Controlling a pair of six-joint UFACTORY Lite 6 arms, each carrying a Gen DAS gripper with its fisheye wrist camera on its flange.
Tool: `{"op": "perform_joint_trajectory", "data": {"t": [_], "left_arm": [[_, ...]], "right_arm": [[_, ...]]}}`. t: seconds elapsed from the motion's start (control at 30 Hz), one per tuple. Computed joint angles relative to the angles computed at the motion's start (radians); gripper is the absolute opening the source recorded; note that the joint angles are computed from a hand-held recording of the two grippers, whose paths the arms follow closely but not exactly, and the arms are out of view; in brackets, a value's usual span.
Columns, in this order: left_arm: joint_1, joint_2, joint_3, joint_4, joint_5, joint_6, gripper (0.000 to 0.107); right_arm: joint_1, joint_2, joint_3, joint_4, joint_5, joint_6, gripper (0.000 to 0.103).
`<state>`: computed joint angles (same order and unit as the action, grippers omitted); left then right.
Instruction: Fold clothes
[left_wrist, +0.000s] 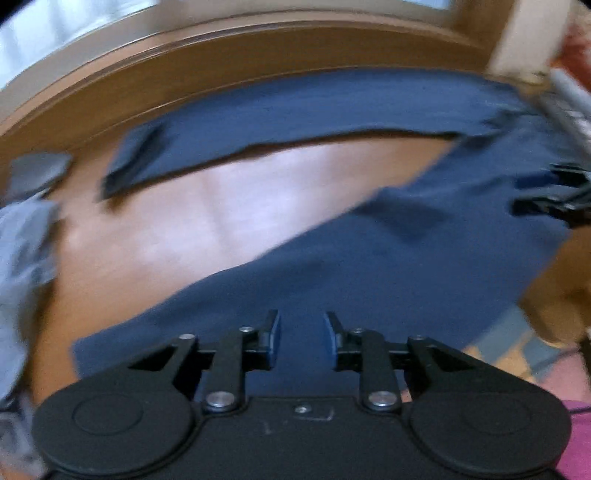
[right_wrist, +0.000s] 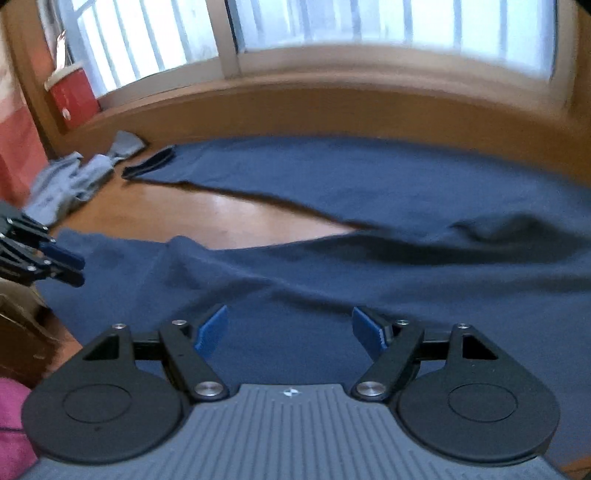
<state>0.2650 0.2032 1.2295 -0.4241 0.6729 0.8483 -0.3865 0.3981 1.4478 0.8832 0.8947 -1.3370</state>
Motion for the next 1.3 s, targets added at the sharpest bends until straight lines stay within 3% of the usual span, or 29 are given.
{"op": "perform_joint_trajectory", "data": {"t": [0.17, 0.23, 0.33, 0.37, 0.57, 0.7, 0.8, 0.87, 1.0, 1.1, 1.2, 1.3], "left_arm": [[0.034, 0.077, 0.023, 0.096, -0.032, -0.147, 0.023], [0.027, 0.062, -0.004, 0.105, -0.076, -0.175, 0.026], [0.023, 0.055, -0.024, 0.181, -0.121, -0.273, 0.047], [0.039, 0.054, -0.023, 0.185, -0.116, -0.275, 0.049], [0.089, 0.046, -0.007, 0.155, -0.066, -0.173, 0.046], [0.067, 0.045, 0.025, -0.031, -0.012, 0.003, 0.046], [-0.052, -0.007, -0.003, -0.023, -0.045, -0.089, 0.046], [-0.162, -0.032, -0.019, 0.003, -0.084, -0.179, 0.047], [-0.44, 0.016, 0.026, 0.1, -0.166, -0.484, 0.052], [-0.638, 0.138, 0.155, 0.234, -0.196, -0.757, 0.053], [-0.778, 0.307, 0.381, 0.361, -0.137, -0.957, 0.053], [-0.847, 0.469, 0.625, 0.398, -0.026, -1.001, 0.057]], "right_arm": [[0.111, 0.038, -0.024, -0.072, -0.099, 0.062, 0.077], [0.148, 0.013, -0.068, -0.071, -0.143, 0.047, 0.082], [0.206, -0.031, -0.137, -0.06, -0.207, 0.017, 0.088], [0.227, -0.045, -0.161, -0.053, -0.222, 0.011, 0.088], [0.325, -0.15, -0.321, 0.046, -0.36, -0.018, 0.089], [0.258, -0.243, -0.42, 0.225, -0.367, -0.013, 0.086], [0.163, -0.318, -0.496, 0.348, -0.385, -0.139, 0.086], [0.055, -0.328, -0.507, 0.404, -0.342, -0.253, 0.086], [-0.162, -0.196, -0.374, 0.362, -0.263, -0.313, 0.086], [-0.311, -0.044, -0.201, 0.295, -0.174, -0.335, 0.086], [-0.401, 0.104, 0.007, 0.2, -0.147, -0.288, 0.086], [-0.445, 0.249, 0.231, 0.117, -0.11, -0.212, 0.086]]}}
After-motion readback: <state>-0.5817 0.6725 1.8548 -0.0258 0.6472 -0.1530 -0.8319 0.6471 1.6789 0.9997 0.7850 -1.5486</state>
